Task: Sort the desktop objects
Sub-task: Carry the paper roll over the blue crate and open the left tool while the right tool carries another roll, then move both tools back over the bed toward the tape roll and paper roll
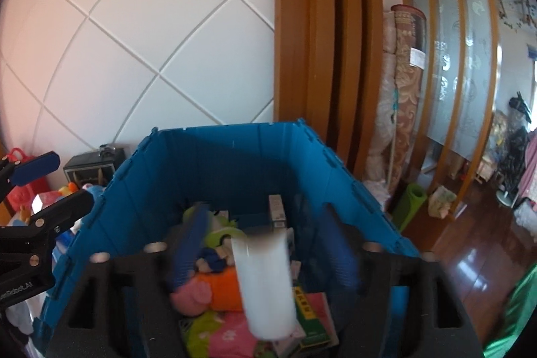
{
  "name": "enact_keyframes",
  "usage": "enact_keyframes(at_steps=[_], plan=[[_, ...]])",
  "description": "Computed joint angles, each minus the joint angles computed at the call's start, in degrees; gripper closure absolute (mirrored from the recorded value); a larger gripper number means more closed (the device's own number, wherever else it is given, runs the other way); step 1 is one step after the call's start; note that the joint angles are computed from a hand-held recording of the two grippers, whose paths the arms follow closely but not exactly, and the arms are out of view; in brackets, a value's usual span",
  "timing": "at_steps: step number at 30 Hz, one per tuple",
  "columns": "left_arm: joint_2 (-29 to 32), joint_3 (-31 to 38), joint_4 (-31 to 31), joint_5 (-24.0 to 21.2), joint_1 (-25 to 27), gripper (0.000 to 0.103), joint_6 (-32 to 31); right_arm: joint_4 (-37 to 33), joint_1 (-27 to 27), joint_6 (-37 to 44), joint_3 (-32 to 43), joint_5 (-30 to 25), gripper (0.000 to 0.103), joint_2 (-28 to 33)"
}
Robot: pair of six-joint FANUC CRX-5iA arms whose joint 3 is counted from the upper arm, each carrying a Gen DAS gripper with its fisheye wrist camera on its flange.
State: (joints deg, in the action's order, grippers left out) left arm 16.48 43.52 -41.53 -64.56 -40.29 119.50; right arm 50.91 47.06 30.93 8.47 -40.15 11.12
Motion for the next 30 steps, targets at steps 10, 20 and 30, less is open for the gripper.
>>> enact_keyframes(at_steps=[10,20,30], plan=[[-5.03,-6.1,-2.47,-0.13,-1.2,0.032,5.35,7.08,1.91,-5.92,-4.35,-1.86,0.0,-2.74],[-15.82,-19.31,-5.4,-2.0,-0.11,0.032,13.89,7.53,7.89,-5.92,-5.31,0.95,0.0,-3.25],[-33.48,-40.51,-1.22,-5.7,11.36,0.032,18.25,-1.89,16.21,1.74,3.92,1.29,0.0,4.49]])
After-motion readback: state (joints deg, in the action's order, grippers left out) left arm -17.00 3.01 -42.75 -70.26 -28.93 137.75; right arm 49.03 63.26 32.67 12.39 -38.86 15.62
